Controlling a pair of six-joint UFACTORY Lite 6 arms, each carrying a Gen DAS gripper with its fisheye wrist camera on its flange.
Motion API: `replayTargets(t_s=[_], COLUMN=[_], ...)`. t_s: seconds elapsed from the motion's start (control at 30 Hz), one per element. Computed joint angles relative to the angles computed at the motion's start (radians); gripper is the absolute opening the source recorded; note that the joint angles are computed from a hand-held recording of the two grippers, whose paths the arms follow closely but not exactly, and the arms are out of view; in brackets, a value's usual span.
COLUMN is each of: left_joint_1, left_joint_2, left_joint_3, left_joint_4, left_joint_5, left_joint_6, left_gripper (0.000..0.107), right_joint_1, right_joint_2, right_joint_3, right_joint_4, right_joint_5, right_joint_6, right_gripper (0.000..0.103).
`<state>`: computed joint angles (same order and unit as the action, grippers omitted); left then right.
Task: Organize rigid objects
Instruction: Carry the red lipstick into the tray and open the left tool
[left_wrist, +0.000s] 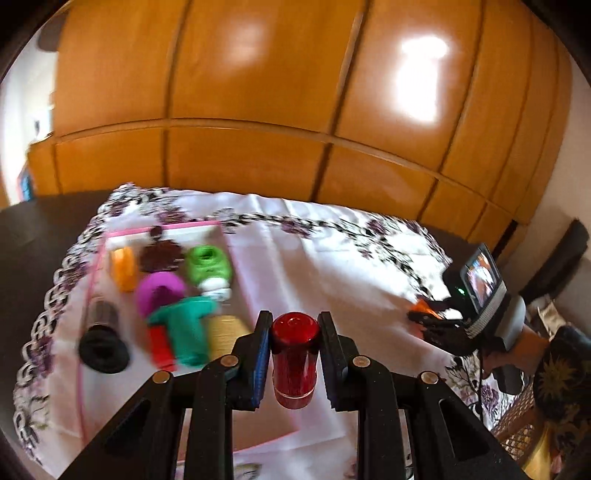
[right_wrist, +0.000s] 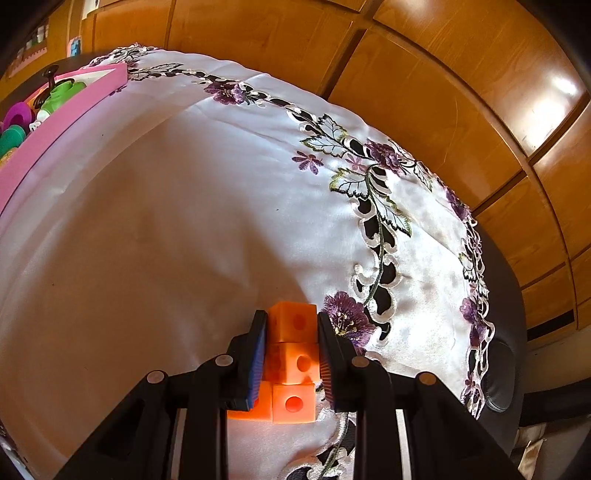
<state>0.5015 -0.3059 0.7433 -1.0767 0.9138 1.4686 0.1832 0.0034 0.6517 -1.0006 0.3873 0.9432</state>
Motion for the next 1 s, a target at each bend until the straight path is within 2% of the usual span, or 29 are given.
replayTargets(t_s=[0.13,0.37,0.53,0.7,0.77,0.87,1.0], left_joint_1=[0.151,0.275,0.261,0.181,0.193,0.21,0.237], left_joint_2=[0.145,0.368,0.408,0.411,0.415,0.383,0.372], left_joint_3=[0.1,0.208,0.192,0.176,0.179,0.156,0.151], left_joint_4=[0.014,0.075,0.085,0.048,0.042,0.01,-0.003], left_joint_5=[0.044,0.0,-0.054,-0.174,-0.158,-0.178,-0.182], left_joint_6=[0.035,0.059,0.075,0.09,0.097,0.144,0.167], left_gripper=[0.025,0.025,0.025,0.025,0.027,0.038,0.039], right_joint_1=[0.006,0.024,0.022,0.022,0.021,0.02,0.029], right_joint_2=[0.001,0.002,0.005,0.005,0.004,0.004,0.005], right_joint_3=[0.001,0.003,0.005,0.005,0.005,0.006,0.005], right_joint_4=[-0.01,-0.033,-0.028,-0.026,-0.025,-0.024,-0.041], right_joint_5=[0.007,0.028,0.027,0.027,0.027,0.027,0.036], right_joint_6=[0.007,0.024,0.02,0.019,0.016,0.012,0.026], right_gripper=[0.026,0.026,0.026,0.026,0.026,0.026,0.026])
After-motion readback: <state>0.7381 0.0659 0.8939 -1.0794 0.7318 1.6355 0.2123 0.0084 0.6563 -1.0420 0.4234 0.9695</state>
